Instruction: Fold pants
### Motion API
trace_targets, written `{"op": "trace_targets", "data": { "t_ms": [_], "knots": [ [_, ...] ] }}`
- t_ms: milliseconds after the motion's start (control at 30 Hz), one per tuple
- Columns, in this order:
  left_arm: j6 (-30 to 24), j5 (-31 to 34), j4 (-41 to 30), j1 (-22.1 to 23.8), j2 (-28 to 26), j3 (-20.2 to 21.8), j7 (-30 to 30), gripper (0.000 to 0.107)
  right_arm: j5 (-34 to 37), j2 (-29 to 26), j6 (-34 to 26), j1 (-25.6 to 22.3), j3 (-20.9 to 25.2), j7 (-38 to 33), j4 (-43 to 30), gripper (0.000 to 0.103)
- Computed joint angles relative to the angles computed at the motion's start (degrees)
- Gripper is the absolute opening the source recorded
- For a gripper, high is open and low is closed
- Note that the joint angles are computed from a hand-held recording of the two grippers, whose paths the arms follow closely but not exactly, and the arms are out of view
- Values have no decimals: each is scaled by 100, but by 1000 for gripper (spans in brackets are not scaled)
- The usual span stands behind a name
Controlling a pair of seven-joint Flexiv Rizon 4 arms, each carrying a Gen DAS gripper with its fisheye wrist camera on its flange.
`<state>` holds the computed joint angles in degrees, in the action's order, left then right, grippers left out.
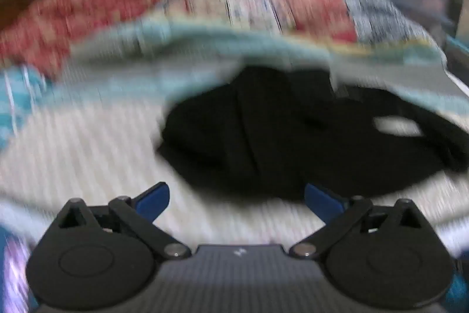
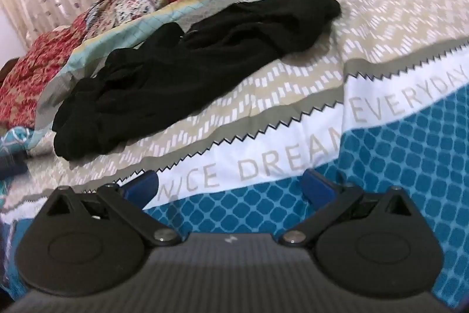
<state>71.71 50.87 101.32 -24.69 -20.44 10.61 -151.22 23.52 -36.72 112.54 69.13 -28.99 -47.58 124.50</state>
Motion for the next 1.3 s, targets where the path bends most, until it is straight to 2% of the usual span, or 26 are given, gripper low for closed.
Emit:
{"op": "trace_targets", "data": {
  "t_ms": [100, 167, 233, 267, 300, 333, 367, 400, 433, 467, 533, 567, 600, 633, 767, 833, 900, 933, 967, 1000, 1033, 1067, 1100, 1133, 1200, 1300],
  "knots": [
    [-21, 87, -806, 157, -459, 18, 323, 103, -17, -81, 178, -133, 110, -98, -42, 103],
    [101, -296, -1125, 407, -790, -158, 1009, 102, -7, -67, 267, -302, 271, -177, -75, 103],
    [0, -944, -1415, 725, -1169, -518, 1899, 94, 35, -61, 357, -445, 428, -265, -114, 103],
    [-143, -1165, -1616, 761, -1372, -597, 2164, 84, 67, -50, 424, -535, 532, -308, -129, 103],
    [-252, -1261, -1759, 685, -1524, -557, 2247, 57, 77, -52, 485, -546, 536, -286, -118, 100],
    [-199, -1372, -1731, 688, -1577, -557, 2353, 41, 297, -73, 457, -398, 415, -430, -156, 87],
    [-157, -1718, -1718, 739, -1651, -647, 2696, 23, 382, -86, 434, -274, 270, -550, -165, 66],
    [-127, -1874, -1671, 652, -1641, -551, 2746, 17, 417, -47, 415, -310, 272, -797, -206, 58],
    [65, -1656, -1437, 595, -1475, -462, 2431, 12, 187, 14, 447, -506, 370, -801, -198, 53],
    [366, -1678, -1297, 550, -1392, -393, 2401, 7, 57, 62, 509, -753, 494, -875, -260, 53],
    [1205, -1820, -726, 830, -1062, -605, 2548, 2, -100, -7, 500, -820, 182, -882, -399, 53],
    [1698, -1766, -259, 1207, -813, -950, 2533, 2, 245, -78, 200, -695, -142, -1271, -662, 55],
    [2233, -2086, 207, 1485, -618, -1219, 2818, 2, 373, -161, -44, -729, -346, -1530, -926, 55],
    [2520, -2052, 545, 1605, -417, -1300, 2729, 2, 128, -252, -309, -923, -467, -1578, -1208, 55],
    [3017, -2530, 1574, 1267, 245, -767, 2652, 2, -1705, -686, -1380, -2196, 15, -1604, -2453, 66],
    [2812, -2865, 1843, 1080, 495, -512, 2802, 2, -2370, -1152, -2298, -2416, -133, -1367, -3277, 68],
    [2468, -2627, 1670, 512, 525, 149, 2643, 4, -2498, -1422, -3220, -2775, 156, -1368, -4015, 66],
    [2369, -2430, 1572, 316, 527, 404, 2488, 4, -2629, -1532, -3587, -3033, 413, -1350, -4362, 60],
    [2354, -2417, 1435, 267, 459, 472, 2499, 12, -2748, -1613, -3804, -3131, 482, -1281, -4524, 23],
    [2605, -2685, 1424, 378, 357, 369, 2846, 30, -2857, -1664, -4000, -3121, 410, -1139, -4607, 8],
    [2969, -2580, 1486, 422, 277, 392, 2903, 44, -2884, -1638, -4048, -3101, 329, -911, -4577, 9],
    [3158, -2849, 1361, 476, 74, 297, 3264, 73, -2759, -1534, -3770, -3167, 367, -689, -4455, 9],
    [3163, -2821, 1078, 385, -153, 389, 3252, 84, -2614, -1385, -3301, -3134, 297, -407, -4169, 9],
    [3226, -2896, 845, 445, -410, 294, 3411, 83, -2417, -1216, -2674, -3094, 211, -134, -3839, 9],
    [2965, -2940, 331, 975, -842, -391, 3848, 82, -2116, -848, -1371, -3072, 130, 340, -3085, 9],
    [2411, -3172, -123, 1404, -1352, -1048, 4473, 74, -885, -701, -511, -2101, -1089, 503, -2159, 9]
  ]
}}
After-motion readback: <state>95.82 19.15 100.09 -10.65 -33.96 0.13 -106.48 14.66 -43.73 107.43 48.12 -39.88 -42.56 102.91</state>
